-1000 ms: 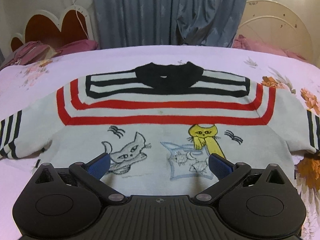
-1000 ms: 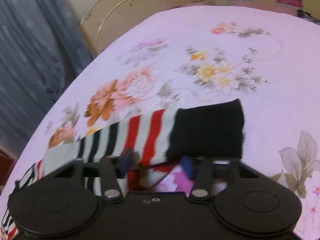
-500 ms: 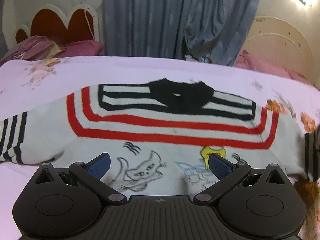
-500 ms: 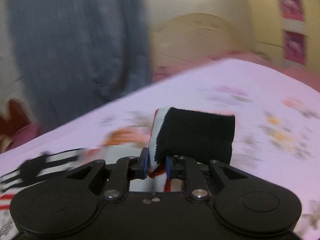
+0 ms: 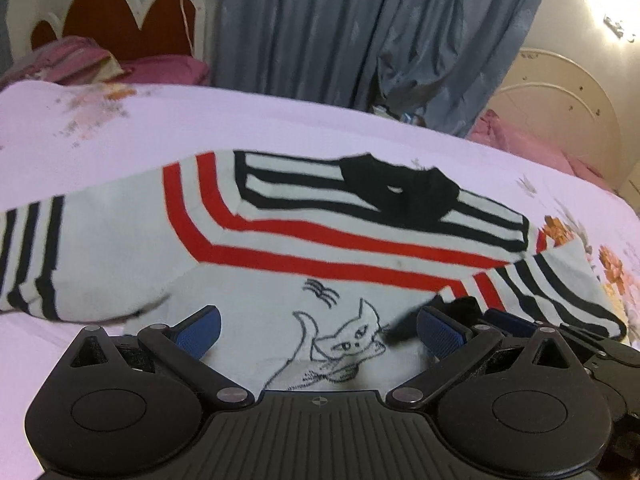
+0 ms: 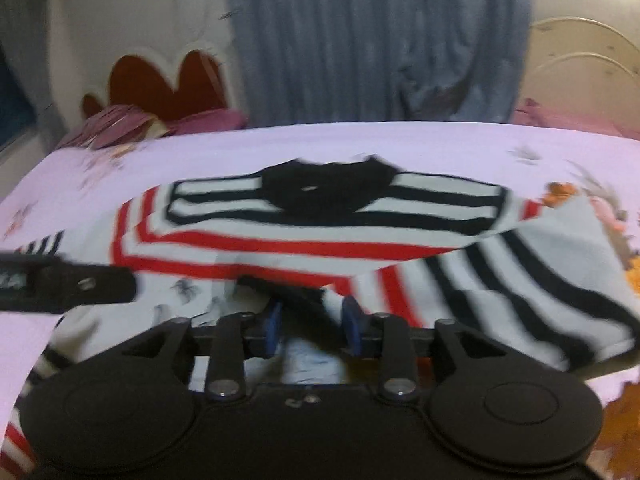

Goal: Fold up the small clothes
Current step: 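Carry the held sleeve across the sweater body toward the other sleeve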

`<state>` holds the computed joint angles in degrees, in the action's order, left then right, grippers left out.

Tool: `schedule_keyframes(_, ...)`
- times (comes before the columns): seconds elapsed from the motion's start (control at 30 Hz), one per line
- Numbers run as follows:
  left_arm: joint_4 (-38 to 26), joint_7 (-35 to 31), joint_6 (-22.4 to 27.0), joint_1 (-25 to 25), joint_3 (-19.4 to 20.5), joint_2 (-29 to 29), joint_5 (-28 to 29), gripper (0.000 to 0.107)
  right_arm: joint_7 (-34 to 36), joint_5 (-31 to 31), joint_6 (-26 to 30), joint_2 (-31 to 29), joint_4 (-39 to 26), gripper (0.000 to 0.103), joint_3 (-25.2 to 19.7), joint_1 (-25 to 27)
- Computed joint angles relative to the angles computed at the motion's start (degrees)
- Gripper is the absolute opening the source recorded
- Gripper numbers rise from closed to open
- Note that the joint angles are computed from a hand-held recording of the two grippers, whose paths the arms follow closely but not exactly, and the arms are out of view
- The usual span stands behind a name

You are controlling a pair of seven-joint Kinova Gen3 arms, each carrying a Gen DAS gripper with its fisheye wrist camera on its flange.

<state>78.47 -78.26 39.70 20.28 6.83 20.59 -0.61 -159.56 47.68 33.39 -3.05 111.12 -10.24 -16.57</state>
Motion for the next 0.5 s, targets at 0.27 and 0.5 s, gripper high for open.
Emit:
schedule_keyframes(0.27,-2.56,-14.01,3.31,-6.29,7.74,4.86,15.29,0.103,-7.88,4.48,11.64,-9.19,6.16,0.05,-5.41,2.49)
schedule_keyframes(0.5,-4.41,-16.02,4.42,-7.3,9.1,9.74,25.3,0.078,-9.26,2.06,15.77,-13.88,11.01,0.054,-5.87,6.75)
